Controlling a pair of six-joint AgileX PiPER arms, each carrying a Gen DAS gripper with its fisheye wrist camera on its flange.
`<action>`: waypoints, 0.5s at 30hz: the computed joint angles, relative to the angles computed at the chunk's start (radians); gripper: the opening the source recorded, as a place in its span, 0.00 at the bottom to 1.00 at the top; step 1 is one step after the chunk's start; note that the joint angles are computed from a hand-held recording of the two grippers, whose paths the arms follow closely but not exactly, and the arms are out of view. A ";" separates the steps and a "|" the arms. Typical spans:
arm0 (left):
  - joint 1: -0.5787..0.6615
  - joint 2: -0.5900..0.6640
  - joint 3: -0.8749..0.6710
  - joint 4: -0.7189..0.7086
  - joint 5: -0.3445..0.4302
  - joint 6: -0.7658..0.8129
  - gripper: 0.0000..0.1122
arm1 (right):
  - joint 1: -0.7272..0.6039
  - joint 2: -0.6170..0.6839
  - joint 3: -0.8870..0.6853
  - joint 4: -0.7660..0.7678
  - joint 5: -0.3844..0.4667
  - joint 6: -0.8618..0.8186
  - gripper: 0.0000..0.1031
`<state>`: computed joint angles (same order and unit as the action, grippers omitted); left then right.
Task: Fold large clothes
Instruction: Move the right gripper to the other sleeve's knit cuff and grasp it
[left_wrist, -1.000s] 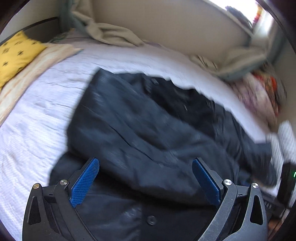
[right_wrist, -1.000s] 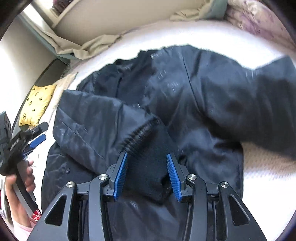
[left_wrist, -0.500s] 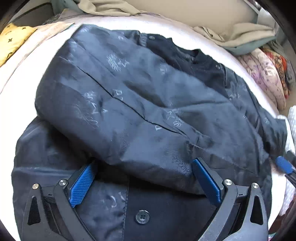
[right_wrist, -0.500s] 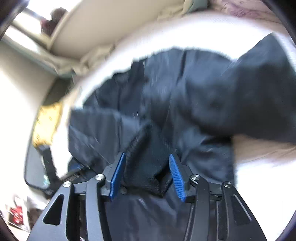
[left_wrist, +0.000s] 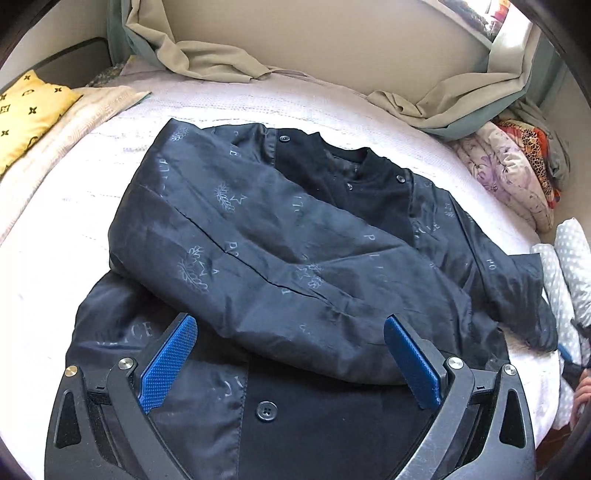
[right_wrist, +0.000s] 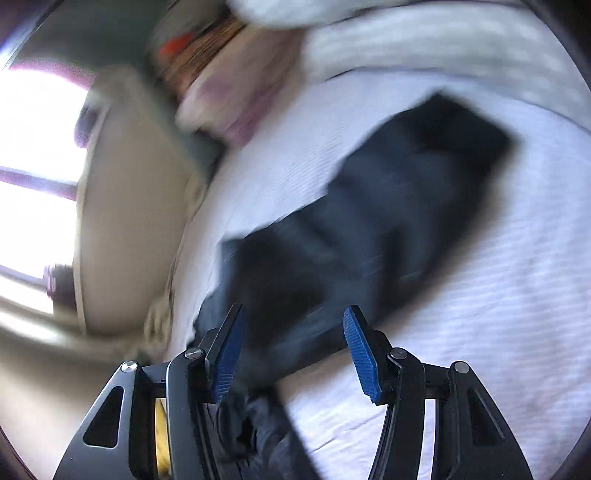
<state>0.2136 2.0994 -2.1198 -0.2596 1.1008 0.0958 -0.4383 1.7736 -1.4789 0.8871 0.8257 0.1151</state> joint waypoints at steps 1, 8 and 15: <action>-0.001 -0.004 0.006 -0.004 -0.002 0.000 0.91 | -0.023 -0.011 0.026 0.003 -0.013 0.008 0.51; -0.006 -0.026 0.022 -0.043 0.009 0.015 0.91 | -0.090 -0.003 0.079 -0.076 -0.077 0.099 0.52; 0.022 -0.061 0.054 -0.082 -0.001 0.030 0.91 | -0.068 0.059 0.061 -0.099 -0.167 0.133 0.54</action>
<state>0.2359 2.0382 -2.0661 -0.3416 1.0994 0.1262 -0.5060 1.8324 -1.4176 0.7881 0.6587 0.2480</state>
